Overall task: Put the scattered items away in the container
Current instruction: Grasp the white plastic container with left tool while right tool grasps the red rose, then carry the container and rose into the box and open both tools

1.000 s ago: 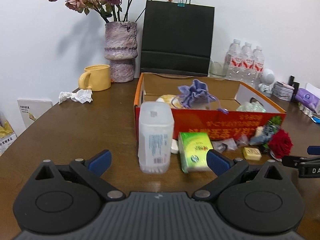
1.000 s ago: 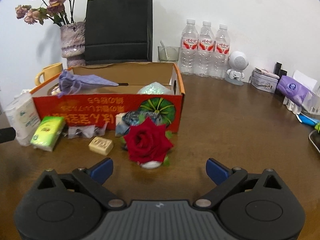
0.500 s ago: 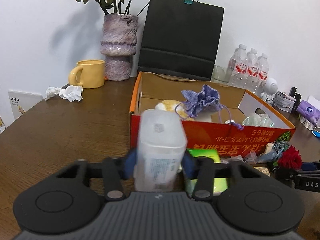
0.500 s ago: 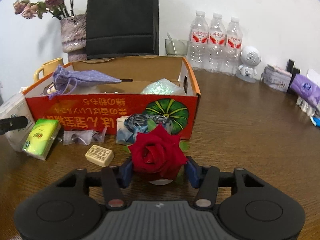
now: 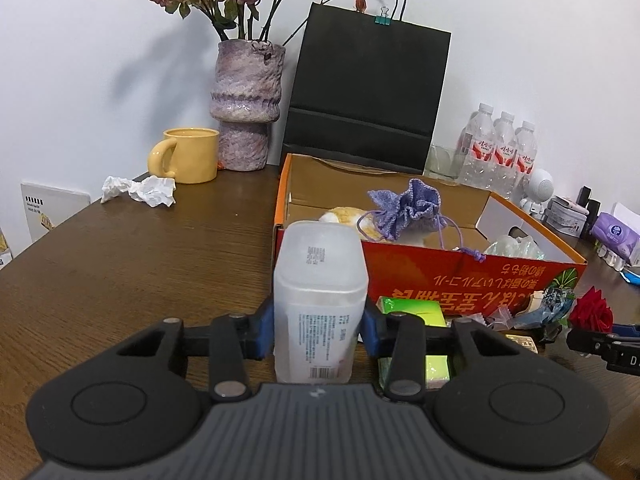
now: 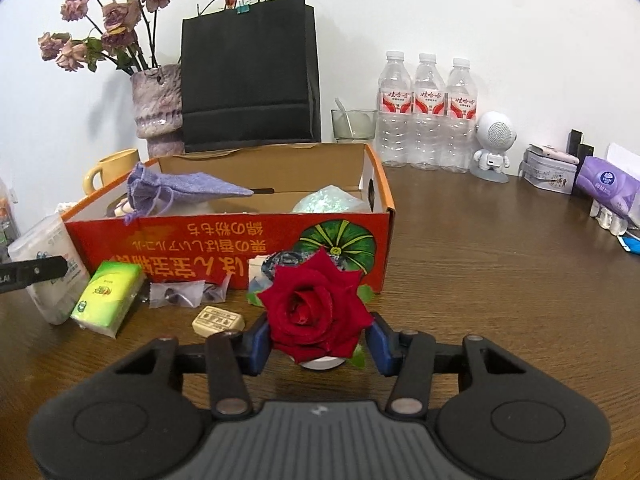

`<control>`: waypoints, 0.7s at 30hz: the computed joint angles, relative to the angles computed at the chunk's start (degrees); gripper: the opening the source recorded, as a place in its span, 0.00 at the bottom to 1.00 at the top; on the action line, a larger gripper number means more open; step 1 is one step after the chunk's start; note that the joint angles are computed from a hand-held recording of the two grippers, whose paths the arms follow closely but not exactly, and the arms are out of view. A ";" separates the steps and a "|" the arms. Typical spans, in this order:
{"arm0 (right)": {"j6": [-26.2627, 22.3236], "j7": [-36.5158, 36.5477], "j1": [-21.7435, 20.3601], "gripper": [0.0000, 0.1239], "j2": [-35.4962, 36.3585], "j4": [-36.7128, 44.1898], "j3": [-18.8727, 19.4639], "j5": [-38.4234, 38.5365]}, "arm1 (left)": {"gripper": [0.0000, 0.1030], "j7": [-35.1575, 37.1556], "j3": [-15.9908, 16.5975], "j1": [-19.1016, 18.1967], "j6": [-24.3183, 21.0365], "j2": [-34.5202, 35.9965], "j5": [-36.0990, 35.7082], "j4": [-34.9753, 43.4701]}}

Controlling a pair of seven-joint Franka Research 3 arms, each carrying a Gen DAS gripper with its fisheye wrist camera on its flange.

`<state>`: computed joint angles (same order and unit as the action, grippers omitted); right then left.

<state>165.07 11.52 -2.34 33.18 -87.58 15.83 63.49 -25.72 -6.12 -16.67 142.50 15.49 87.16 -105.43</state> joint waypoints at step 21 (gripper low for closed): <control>-11.08 -6.20 1.43 0.38 -2.47 4.90 -3.35 6.29 | 0.40 -2.01 -1.37 4.31 9.91 -5.14 8.33 0.87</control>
<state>154.00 5.32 -0.91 30.71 -82.68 12.48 69.78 -27.73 -7.49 -12.36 152.40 10.34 95.49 -104.56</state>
